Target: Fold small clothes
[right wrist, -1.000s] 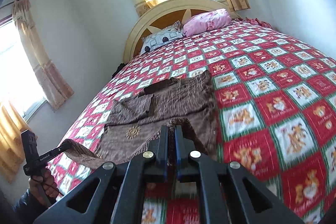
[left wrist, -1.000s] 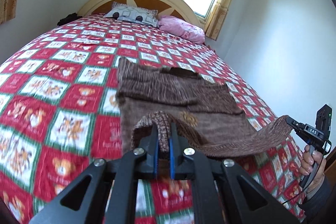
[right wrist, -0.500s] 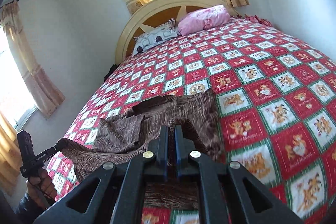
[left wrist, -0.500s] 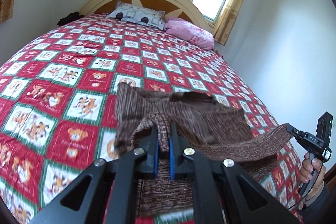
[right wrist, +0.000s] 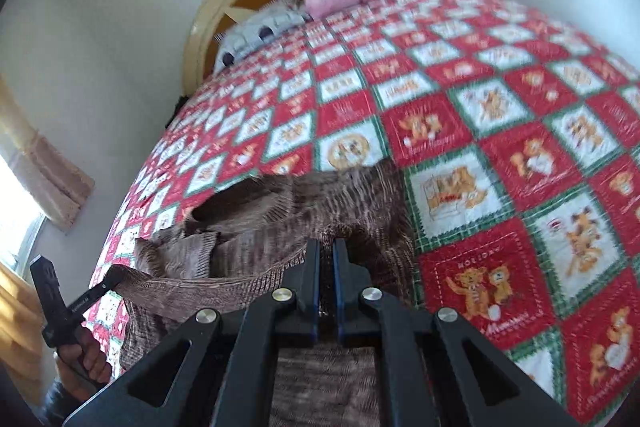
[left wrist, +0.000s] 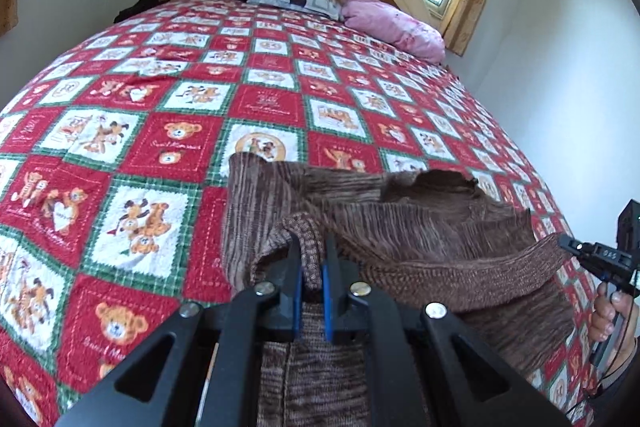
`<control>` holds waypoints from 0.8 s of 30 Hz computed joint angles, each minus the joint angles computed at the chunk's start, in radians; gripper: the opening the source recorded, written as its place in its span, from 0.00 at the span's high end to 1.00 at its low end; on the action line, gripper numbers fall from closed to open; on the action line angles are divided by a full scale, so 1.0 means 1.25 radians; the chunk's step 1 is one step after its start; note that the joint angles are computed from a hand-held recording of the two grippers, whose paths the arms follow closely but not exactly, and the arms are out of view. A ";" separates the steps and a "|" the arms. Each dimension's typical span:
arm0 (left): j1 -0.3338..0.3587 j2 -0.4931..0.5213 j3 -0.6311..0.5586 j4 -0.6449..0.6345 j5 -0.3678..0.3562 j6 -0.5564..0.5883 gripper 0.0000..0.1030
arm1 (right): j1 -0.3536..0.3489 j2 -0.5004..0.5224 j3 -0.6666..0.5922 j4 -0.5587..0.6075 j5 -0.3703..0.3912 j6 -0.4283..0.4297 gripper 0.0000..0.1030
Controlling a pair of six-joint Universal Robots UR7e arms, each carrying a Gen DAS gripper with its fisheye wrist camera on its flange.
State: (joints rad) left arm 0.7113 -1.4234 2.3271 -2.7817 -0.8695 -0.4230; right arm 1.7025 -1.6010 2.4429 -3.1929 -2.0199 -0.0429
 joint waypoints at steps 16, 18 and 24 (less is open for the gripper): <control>-0.021 -0.014 0.002 0.069 0.250 -0.048 0.29 | 0.017 0.128 -0.084 -0.081 -0.088 -0.111 0.51; -0.037 -0.036 0.021 0.097 0.285 -0.065 0.26 | 0.012 0.099 -0.058 -0.062 -0.039 -0.110 0.29; -0.061 -0.025 0.035 0.183 0.292 -0.084 0.26 | 0.028 0.119 -0.053 0.002 -0.046 -0.121 0.29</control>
State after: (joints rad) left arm 0.6356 -1.4550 2.3709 -2.5526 -0.5043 -0.5281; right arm 1.7378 -1.4526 2.3767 -3.1906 -2.0770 -0.1941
